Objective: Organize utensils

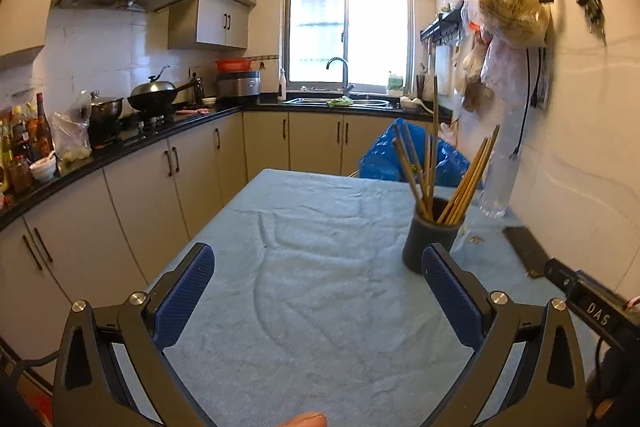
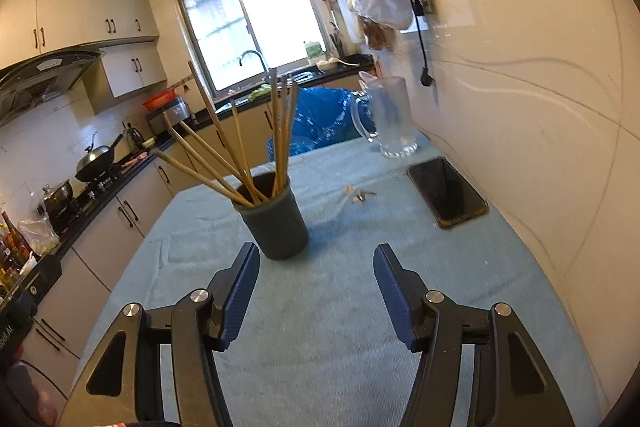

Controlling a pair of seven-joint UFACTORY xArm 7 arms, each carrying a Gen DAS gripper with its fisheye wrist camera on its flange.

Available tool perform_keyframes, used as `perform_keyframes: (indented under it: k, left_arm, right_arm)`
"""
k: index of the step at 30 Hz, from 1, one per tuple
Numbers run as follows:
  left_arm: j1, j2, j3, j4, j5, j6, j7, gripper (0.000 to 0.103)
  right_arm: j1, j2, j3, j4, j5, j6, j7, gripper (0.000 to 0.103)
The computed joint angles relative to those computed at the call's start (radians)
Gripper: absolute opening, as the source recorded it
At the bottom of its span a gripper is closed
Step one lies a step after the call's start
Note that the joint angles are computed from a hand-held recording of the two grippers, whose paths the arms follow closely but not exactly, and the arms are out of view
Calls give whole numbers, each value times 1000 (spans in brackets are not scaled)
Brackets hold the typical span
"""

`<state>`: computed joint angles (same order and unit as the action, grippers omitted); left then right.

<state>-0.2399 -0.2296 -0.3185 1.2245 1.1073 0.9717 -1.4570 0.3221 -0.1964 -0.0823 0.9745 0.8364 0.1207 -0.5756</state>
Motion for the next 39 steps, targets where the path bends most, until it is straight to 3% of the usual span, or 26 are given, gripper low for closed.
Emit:
perform_keyframes:
  k: [6, 13, 19, 24, 39]
  left_arm:
    - [-13, 8, 28, -29, -141, -53, 70, 103]
    - [-21, 33, 40, -31, -244, -73, 152, 103]
    - [-16, 27, 44, -40, -274, -69, 154, 103]
    - [-12, 26, 42, -42, -289, -70, 162, 103]
    - [-12, 22, 39, -49, -308, -81, 179, 103]
  right_arm:
    - [-26, -18, 42, -73, -137, -72, 108, 65]
    - [-16, -18, 17, -95, -263, -90, 235, 66]
    - [0, -18, 0, -102, -322, -103, 273, 67]
    - [-37, -27, 38, -130, -422, -134, 354, 69]
    - [-50, -57, 37, -173, -604, -170, 500, 72]
